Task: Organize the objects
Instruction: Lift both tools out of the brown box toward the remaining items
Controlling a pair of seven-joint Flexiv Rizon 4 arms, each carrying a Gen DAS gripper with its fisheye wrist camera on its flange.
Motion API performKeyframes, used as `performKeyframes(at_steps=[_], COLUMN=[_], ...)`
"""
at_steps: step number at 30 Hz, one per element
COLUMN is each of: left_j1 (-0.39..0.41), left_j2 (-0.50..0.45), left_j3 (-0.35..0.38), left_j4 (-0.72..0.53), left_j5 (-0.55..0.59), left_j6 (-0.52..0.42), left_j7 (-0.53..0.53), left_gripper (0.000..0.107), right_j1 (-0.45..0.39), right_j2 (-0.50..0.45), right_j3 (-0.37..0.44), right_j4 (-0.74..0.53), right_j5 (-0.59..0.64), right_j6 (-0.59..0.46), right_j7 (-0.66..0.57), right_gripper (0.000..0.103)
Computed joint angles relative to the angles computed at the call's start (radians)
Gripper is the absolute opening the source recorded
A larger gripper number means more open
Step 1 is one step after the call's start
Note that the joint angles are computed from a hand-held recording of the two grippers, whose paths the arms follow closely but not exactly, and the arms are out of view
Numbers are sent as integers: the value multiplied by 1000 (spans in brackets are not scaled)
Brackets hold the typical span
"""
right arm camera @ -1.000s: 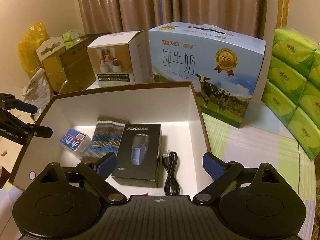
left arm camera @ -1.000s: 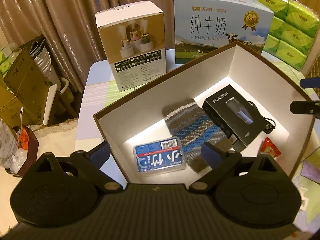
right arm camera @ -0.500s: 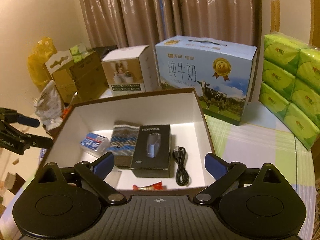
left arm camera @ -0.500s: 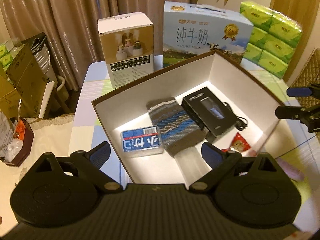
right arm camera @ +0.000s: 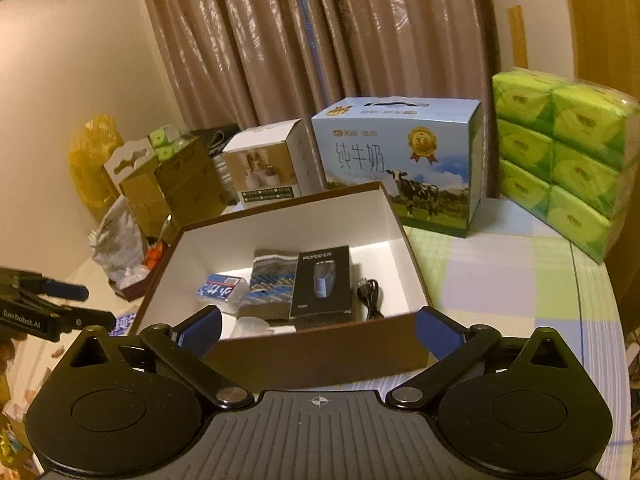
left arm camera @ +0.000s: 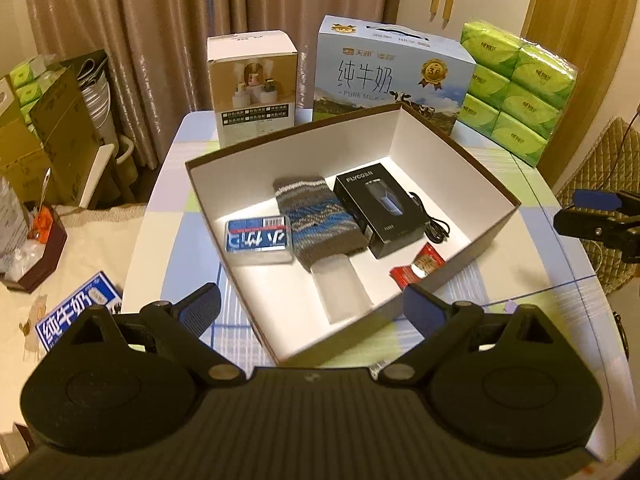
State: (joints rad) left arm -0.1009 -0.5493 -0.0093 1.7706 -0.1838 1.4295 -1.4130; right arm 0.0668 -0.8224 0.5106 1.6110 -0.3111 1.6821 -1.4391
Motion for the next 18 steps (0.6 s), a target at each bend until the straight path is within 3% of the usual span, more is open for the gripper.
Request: performKeyframes(at_steps=[10, 18], left_j1=[-43, -41], left_j2=[80, 122], left_j3=[12, -27], left_j4=[145, 234], left_j5=[0, -23], left_j6=[44, 71], left_j7=[-90, -122], left_gripper=[96, 96], right_j1=[-43, -79], right_j2=[90, 128], right_j3=[4, 4], right_j4=[188, 299], right_j5=[-13, -84], right_j6=[93, 154], right_j7=[52, 146], right_gripper=[101, 101])
